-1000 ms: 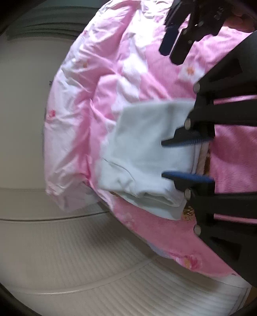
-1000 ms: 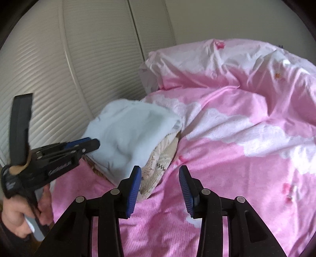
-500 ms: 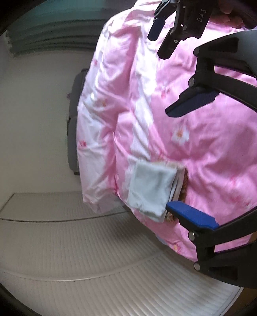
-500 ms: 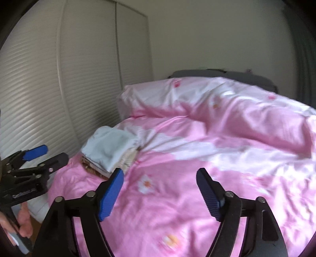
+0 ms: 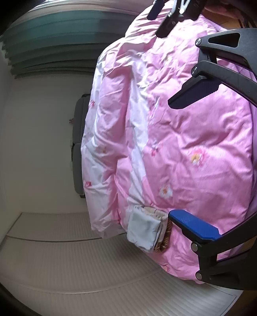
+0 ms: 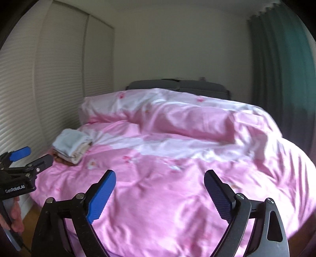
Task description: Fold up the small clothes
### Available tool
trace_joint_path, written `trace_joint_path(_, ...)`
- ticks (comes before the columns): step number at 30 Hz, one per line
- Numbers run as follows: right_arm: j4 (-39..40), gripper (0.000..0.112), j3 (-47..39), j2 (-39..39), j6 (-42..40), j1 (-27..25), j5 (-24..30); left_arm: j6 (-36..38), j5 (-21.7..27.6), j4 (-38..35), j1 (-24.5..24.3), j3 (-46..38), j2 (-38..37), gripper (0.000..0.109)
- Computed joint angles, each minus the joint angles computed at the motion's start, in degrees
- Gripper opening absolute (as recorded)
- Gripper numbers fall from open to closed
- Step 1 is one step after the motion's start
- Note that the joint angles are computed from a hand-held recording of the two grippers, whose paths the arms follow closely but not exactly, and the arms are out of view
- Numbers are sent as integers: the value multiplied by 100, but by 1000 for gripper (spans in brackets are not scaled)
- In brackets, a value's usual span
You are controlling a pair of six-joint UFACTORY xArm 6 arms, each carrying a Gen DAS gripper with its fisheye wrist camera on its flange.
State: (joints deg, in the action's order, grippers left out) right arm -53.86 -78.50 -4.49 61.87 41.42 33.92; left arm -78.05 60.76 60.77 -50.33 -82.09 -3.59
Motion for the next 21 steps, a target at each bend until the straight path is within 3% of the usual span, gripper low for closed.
trace_joint_path(9, -326, 92, 1602, -1637, 555, -320, 245, -92, 467, 26, -628, -609, 566, 103)
trace_joint_path(21, -426, 92, 2166, -2229, 714, -322, 402, -216, 599, -6, -889, -730, 784, 103)
